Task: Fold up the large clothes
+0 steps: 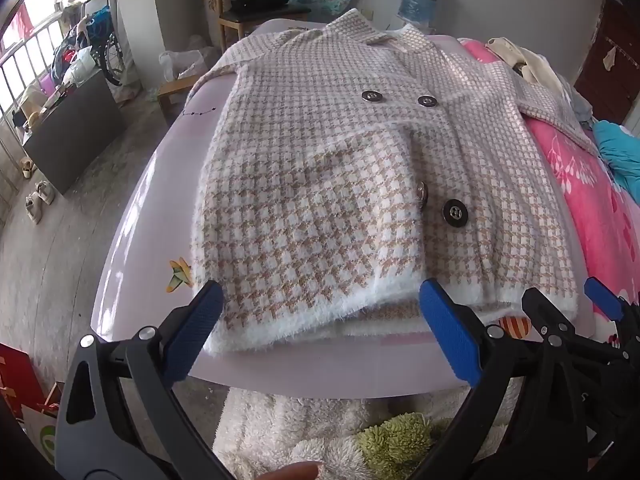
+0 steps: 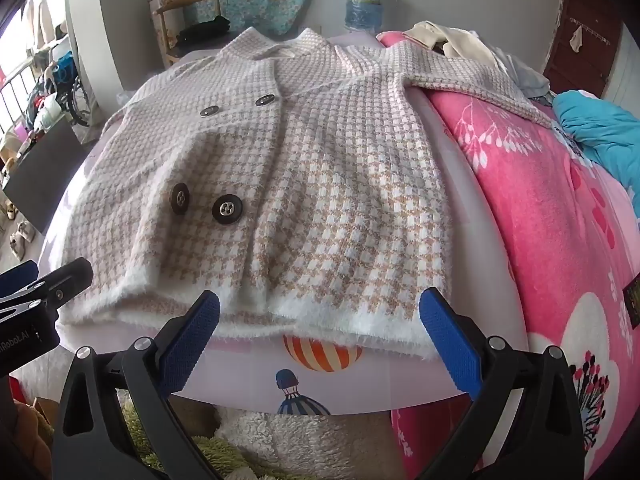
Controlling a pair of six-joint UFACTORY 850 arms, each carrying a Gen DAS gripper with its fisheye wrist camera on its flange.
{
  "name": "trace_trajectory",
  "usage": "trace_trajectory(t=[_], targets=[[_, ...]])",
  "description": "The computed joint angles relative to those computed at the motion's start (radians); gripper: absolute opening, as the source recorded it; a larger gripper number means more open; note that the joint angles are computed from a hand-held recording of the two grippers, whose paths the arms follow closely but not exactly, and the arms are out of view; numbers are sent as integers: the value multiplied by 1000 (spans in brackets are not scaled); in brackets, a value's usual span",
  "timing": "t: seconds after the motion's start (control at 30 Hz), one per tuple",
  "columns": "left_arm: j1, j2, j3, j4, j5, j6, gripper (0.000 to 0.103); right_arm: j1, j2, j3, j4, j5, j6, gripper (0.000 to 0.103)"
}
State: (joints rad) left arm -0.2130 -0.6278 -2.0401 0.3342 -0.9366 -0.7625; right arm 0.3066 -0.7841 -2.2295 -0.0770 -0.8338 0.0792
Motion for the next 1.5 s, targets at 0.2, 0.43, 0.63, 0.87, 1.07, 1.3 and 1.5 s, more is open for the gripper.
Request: trace_trajectory(t=[0.2,0.43,0.63,0.87,1.07,1.3,1.5], targets=[[0,0,0,-1,0,0,95,1,0,-1,-1,-3,1,98],[0,0,0,1,0,-1,95,1,1,1,-2,-2,2,98],[0,0,0,1,0,-1,95,2,2,3,-5,-1,4,98],[0,0,1,0,1,0,95,3,3,4,-7,0,5,98],[0,0,1,0,1,0,95,5,3,3,-10,-1,9,98],[1,0,0,-5,1,1,95,8,1,-2,-16,-5,16,98],[4,9,25,-4,16,0,95,12,-9,-26,-18,-23,22,98]])
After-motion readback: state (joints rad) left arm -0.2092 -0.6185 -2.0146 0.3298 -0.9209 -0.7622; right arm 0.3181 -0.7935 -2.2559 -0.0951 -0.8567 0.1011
